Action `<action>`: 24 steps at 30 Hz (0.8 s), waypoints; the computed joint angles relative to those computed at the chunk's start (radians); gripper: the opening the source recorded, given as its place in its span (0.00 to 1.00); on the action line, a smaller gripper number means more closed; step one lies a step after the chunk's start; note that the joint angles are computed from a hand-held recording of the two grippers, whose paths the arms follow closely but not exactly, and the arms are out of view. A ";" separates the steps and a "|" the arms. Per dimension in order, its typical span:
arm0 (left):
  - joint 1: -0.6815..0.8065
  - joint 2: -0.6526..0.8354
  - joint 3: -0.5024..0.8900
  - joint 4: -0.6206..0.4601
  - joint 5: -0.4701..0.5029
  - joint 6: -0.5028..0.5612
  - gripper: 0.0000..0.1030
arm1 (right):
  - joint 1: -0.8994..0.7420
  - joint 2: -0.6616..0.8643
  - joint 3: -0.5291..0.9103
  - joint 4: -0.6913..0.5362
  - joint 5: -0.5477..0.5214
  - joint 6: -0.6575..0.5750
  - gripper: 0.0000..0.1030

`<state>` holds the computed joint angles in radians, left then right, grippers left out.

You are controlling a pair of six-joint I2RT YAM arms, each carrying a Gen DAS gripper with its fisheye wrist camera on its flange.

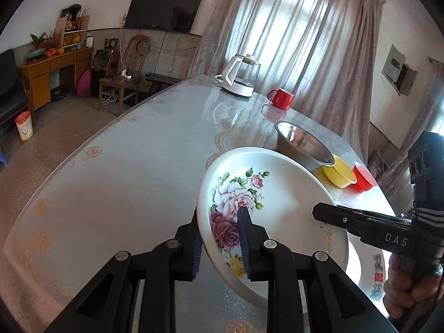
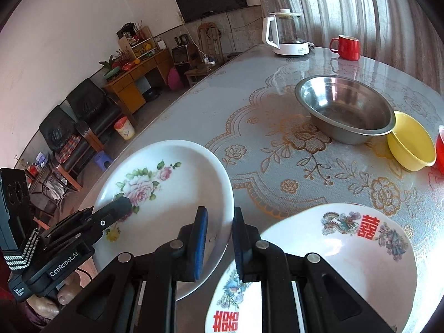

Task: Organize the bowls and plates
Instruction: 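Lift the pink-rose plate with both tools and carry it toward the plate stack, then lower the pink-rose plate onto the double-happiness plate and open both tools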

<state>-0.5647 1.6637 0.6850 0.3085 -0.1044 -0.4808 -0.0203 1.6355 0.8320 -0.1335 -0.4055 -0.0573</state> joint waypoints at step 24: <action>-0.210 0.089 0.191 -0.095 0.039 0.116 0.23 | -0.386 -0.250 -0.243 -0.053 -0.128 -0.072 0.16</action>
<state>-0.7751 1.7526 0.8764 0.2132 -0.0653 -0.3648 -0.4063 1.3853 0.5892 -0.1865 -0.5331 -0.1297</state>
